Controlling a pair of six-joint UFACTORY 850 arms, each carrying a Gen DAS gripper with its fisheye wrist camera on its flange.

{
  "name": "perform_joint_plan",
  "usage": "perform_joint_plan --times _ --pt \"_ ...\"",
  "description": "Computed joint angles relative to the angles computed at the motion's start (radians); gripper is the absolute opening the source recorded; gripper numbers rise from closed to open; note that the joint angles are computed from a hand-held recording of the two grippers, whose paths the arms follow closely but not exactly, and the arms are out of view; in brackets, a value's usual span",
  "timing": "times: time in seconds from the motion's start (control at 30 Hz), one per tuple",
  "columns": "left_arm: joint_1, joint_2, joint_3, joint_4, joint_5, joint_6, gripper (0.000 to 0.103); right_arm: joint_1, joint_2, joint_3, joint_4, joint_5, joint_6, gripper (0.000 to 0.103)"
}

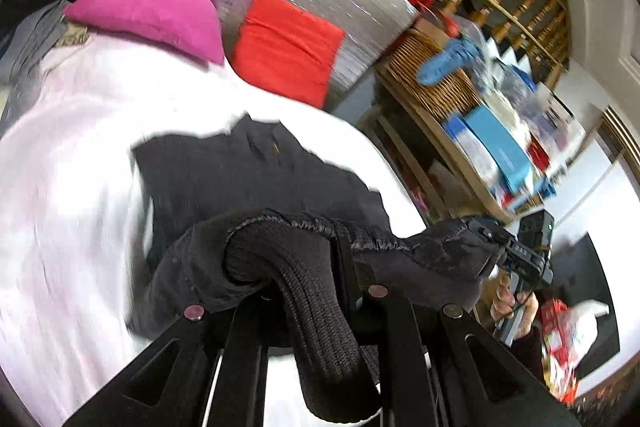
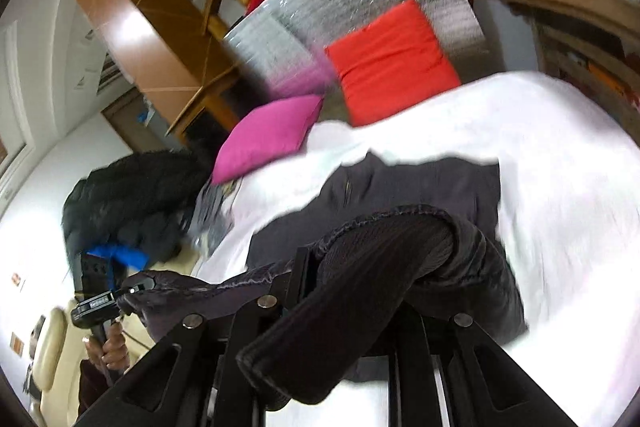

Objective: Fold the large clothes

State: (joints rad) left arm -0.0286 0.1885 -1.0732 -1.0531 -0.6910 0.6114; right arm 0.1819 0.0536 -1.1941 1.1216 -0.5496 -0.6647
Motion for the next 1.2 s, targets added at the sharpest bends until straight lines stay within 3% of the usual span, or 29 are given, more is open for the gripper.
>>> perform_joint_plan --times 0.27,0.47,0.57,0.7,0.8,0.87,0.9,0.93,0.97,1.03,1.1,1.2 --pt "0.022 -0.38 -0.363 0.049 0.011 -0.118 0.013 0.013 -0.387 -0.412 -0.093 0.067 0.16 0.018" --pt "0.038 -0.645 -0.61 0.141 -0.032 -0.294 0.013 0.002 -0.681 -0.746 -0.287 0.079 0.432 0.016" --pt "0.037 -0.731 -0.681 0.184 -0.033 -0.345 0.013 -0.016 -0.799 -0.867 -0.339 0.094 0.535 0.016" --pt "0.043 -0.808 -0.723 0.168 -0.045 -0.339 0.013 -0.031 -0.87 -0.92 -0.293 0.057 0.506 0.016" --pt "0.065 -0.853 -0.741 0.134 -0.107 -0.392 0.016 -0.043 -0.876 -0.907 -0.234 0.018 0.483 0.019" --pt "0.082 -0.847 -0.709 0.06 -0.131 -0.392 0.018 -0.046 -0.854 -0.882 -0.29 0.005 0.535 0.04" --pt "0.085 -0.831 -0.69 0.039 -0.127 -0.377 0.022 -0.043 -0.836 -0.86 -0.343 0.022 0.562 0.072" --pt "0.087 -0.815 -0.674 0.033 -0.118 -0.362 0.032 -0.039 -0.811 -0.828 -0.364 0.05 0.556 0.085" --pt "0.085 -0.79 -0.649 0.029 -0.093 -0.345 0.042 -0.035 -0.77 -0.772 -0.348 0.108 0.508 0.085" --pt "0.077 -0.688 -0.541 -0.013 0.041 -0.255 0.082 -0.034 -0.724 -0.716 -0.311 0.146 0.428 0.086" --pt "0.067 -0.606 -0.465 -0.022 0.141 -0.193 0.086 -0.03 -0.739 -0.762 -0.44 0.076 0.515 0.086" --pt "0.062 -0.497 -0.354 -0.002 0.165 -0.121 0.088 -0.016 -0.833 -0.927 -0.66 -0.119 0.682 0.086"
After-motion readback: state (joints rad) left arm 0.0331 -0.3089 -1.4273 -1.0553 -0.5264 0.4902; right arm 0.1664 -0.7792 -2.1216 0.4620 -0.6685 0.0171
